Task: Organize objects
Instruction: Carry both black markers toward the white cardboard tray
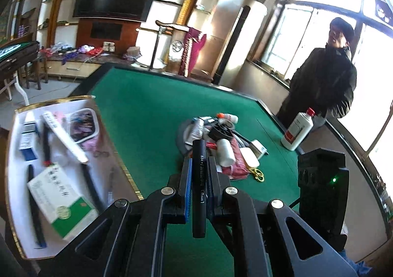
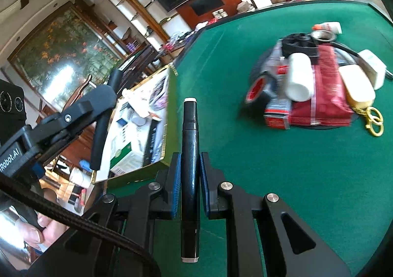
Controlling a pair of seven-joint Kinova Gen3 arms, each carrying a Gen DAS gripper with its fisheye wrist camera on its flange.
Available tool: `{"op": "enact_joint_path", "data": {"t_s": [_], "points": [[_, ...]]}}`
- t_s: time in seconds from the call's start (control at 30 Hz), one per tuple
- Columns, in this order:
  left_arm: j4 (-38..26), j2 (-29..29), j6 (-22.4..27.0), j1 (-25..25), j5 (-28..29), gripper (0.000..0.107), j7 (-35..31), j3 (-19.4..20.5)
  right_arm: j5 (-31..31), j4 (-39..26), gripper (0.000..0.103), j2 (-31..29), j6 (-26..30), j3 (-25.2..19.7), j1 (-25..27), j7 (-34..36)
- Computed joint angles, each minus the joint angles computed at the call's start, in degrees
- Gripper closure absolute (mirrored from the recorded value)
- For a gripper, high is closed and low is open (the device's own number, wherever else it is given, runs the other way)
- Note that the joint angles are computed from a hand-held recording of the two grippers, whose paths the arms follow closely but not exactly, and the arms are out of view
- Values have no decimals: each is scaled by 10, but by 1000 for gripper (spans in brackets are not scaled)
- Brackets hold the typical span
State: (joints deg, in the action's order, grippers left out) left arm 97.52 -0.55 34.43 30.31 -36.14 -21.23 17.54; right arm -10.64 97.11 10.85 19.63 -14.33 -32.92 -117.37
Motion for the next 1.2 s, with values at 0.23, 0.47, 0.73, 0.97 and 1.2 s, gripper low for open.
{"op": "enact_joint_path", "data": {"t_s": [0.23,0.47,0.73,0.97,1.2], "points": [[52,-54,-10,-44,6,99,26,7,-1,-48,90,29,23,-12,-11,23],[99,-106,-26,-106,36,99,24,20,23,-106,90,59,49,-3,-46,26],[163,-162,-51,-168,101,99,-10,4,50,-172,90,97,88,7,-82,34],[198,-178,-65,-218,166,99,-57,-12,75,-243,90,145,126,23,-118,21],[217,-159,-73,-272,212,99,-93,1,134,-288,90,173,170,69,-155,-19]]}}
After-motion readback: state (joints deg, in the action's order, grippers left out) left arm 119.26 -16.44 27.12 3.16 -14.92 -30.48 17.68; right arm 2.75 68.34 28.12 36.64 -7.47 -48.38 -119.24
